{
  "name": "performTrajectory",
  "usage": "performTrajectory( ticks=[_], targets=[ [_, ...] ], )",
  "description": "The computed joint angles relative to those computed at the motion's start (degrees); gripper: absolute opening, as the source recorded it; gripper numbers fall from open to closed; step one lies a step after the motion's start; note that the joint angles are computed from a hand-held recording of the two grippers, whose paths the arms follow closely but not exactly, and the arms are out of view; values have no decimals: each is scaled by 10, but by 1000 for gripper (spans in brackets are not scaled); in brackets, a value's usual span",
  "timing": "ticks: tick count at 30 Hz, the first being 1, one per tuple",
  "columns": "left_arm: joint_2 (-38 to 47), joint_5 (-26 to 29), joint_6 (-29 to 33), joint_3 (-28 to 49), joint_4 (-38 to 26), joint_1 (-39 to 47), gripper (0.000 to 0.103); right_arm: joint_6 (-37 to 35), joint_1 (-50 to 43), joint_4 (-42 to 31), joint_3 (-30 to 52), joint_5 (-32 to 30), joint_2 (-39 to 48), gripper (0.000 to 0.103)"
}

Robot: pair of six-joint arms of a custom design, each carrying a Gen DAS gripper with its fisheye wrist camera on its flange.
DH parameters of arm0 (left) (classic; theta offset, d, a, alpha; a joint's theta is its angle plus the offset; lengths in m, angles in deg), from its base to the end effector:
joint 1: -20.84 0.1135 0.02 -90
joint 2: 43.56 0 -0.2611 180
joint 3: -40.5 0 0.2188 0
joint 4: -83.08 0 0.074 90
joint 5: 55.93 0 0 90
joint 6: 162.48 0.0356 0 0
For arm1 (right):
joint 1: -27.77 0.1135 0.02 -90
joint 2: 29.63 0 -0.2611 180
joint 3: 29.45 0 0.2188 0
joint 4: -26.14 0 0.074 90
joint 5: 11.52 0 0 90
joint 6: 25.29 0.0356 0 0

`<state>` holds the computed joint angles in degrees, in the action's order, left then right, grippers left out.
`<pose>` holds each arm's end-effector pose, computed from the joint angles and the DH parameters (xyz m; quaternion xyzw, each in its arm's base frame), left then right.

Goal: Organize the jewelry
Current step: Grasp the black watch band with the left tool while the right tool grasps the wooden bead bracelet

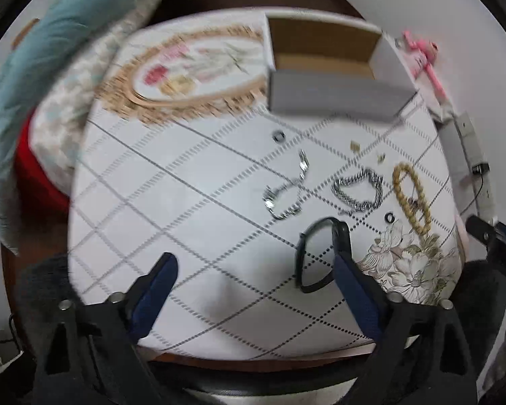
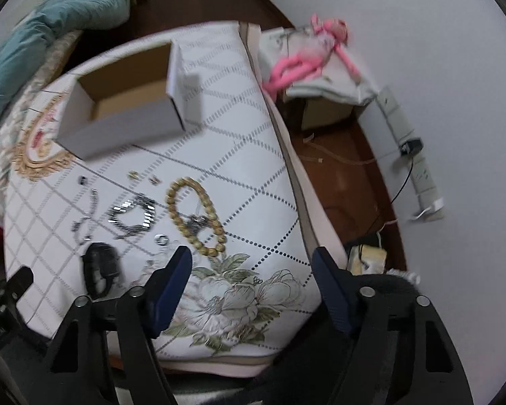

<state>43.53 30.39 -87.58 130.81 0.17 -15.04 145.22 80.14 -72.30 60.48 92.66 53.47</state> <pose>0.1997 -0.1416 0.2788 0.1767 0.9796 -0.0098 0.0948 0.1307 0.1553 0.2903 0.2395 0.9629 -0.0621 0.1076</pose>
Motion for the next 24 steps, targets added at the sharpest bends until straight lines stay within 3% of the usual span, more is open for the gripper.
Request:
performTrajectory(
  ticks=[2,6,7,8,10,12,13,18,19,24],
  targets=[
    [21,15,5,-20,21,-8,75,-18,-20,57,-57,-9,-10,68],
    [57,33,4,-47,53,-19,72,-66,-58,153,-126,-28,-12,61],
    [62,37,4,-51,59,-20,65,-79,-66,172,-136,-31,-6,59],
    [67,39,4,-57,66,-22,50,-96,-74,193,-143,-34,3,59],
    [75,47,4,-62,73,-22,30,-128,-85,222,-148,-40,28,56],
    [68,43,12,-70,86,-22,20,-152,-97,245,-149,-53,52,51],
    [66,42,18,-72,88,-20,6,-160,-98,252,-148,-62,66,46],
    [56,39,34,-80,100,-4,5,-159,-88,264,-143,-48,70,22],
    [54,40,40,-81,102,2,5,-161,-86,263,-140,-47,72,9],
    [24,35,60,-74,89,28,4,-125,-80,292,-162,-76,33,9]
  ],
)
